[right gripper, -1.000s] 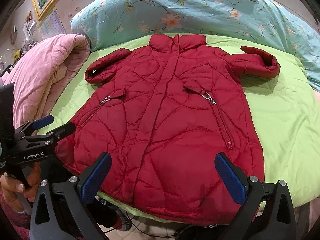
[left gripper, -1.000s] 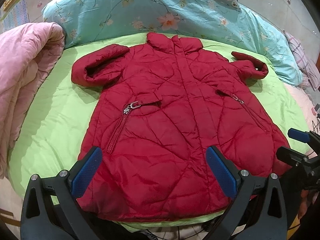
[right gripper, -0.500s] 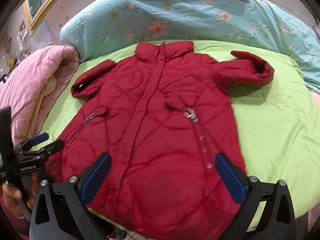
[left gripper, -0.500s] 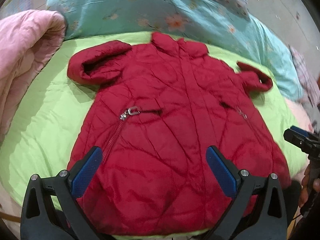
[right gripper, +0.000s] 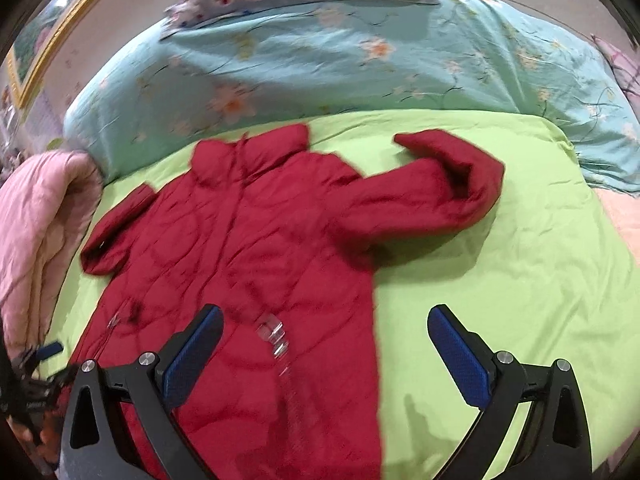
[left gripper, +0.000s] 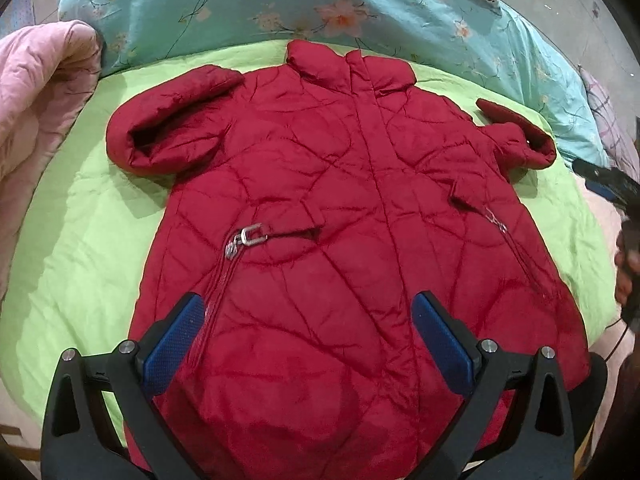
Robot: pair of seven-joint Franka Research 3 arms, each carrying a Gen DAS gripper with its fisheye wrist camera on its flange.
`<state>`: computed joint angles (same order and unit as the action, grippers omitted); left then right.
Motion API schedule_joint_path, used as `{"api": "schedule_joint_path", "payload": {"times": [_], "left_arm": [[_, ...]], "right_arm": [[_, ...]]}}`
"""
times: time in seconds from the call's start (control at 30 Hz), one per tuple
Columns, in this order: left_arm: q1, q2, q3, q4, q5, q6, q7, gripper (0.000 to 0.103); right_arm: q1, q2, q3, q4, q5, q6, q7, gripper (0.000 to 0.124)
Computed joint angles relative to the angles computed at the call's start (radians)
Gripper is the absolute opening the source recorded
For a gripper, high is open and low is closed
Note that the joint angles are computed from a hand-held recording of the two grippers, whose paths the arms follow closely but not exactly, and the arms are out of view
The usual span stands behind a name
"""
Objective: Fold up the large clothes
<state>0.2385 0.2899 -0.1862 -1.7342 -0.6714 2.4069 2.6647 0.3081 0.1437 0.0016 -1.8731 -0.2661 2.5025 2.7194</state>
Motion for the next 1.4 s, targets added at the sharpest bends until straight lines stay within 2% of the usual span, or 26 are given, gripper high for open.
{"api": "schedule_joint_path", "payload": {"times": [0.23,0.3,0.4,0.5,0.63,0.83,0.87,0.9,0.93,0.97,1.07,1.13,1.23,1.4], "left_arm": [[-0.02,0.047,-0.003,0.063,0.069,-0.028,-0.072,0.103],[-0.024,0.061,-0.009,0.077,0.089,-0.032,-0.087,0.103],[-0.028,0.07,-0.017,0.081,0.117,-0.026,-0.095,0.103],[-0.034,0.083,-0.024,0.093,0.141,-0.026,-0.108,0.103],[-0.043,0.116,-0.029,0.131,0.179,-0.037,-0.151,0.103],[-0.047,0.165,-0.043,0.188,0.222,-0.047,-0.196,0.103],[-0.049,0.176,-0.044,0.2,0.232,-0.047,-0.204,0.103],[-0.049,0.183,-0.045,0.208,0.24,-0.049,-0.211,0.103],[-0.048,0.192,-0.047,0.218,0.247,-0.051,-0.217,0.103],[-0.049,0.202,-0.048,0.231,0.255,-0.053,-0.225,0.103],[-0.046,0.229,-0.055,0.265,0.272,-0.063,-0.245,0.103],[-0.042,0.239,-0.062,0.278,0.274,-0.065,-0.252,0.103],[-0.037,0.243,-0.069,0.286,0.277,-0.074,-0.261,0.103],[-0.024,0.245,-0.077,0.301,0.265,-0.095,-0.254,0.103]], "right_arm": [[-0.066,0.043,-0.052,-0.001,0.011,0.028,-0.053,0.09],[-0.076,0.07,-0.066,0.026,-0.001,0.005,-0.067,0.082],[-0.101,0.131,-0.084,0.081,0.017,-0.022,-0.116,0.08],[-0.117,0.201,-0.099,0.158,0.035,-0.068,-0.172,0.074],[-0.135,0.303,-0.117,0.272,0.067,-0.108,-0.248,0.071],[-0.159,0.511,-0.134,0.541,0.128,-0.283,-0.358,0.066],[-0.162,0.546,-0.137,0.586,0.135,-0.325,-0.372,0.062],[-0.164,0.563,-0.14,0.602,0.142,-0.341,-0.376,0.047],[-0.165,0.569,-0.145,0.604,0.147,-0.344,-0.375,0.039],[-0.168,0.57,-0.147,0.596,0.158,-0.336,-0.367,0.027],[-0.153,0.528,-0.169,0.521,0.152,-0.254,-0.317,0.014],[-0.139,0.506,-0.178,0.494,0.134,-0.213,-0.293,0.013],[-0.13,0.466,-0.173,0.445,0.14,-0.099,-0.263,0.012],[-0.115,0.473,-0.132,0.485,0.192,0.046,-0.275,0.012]]}}
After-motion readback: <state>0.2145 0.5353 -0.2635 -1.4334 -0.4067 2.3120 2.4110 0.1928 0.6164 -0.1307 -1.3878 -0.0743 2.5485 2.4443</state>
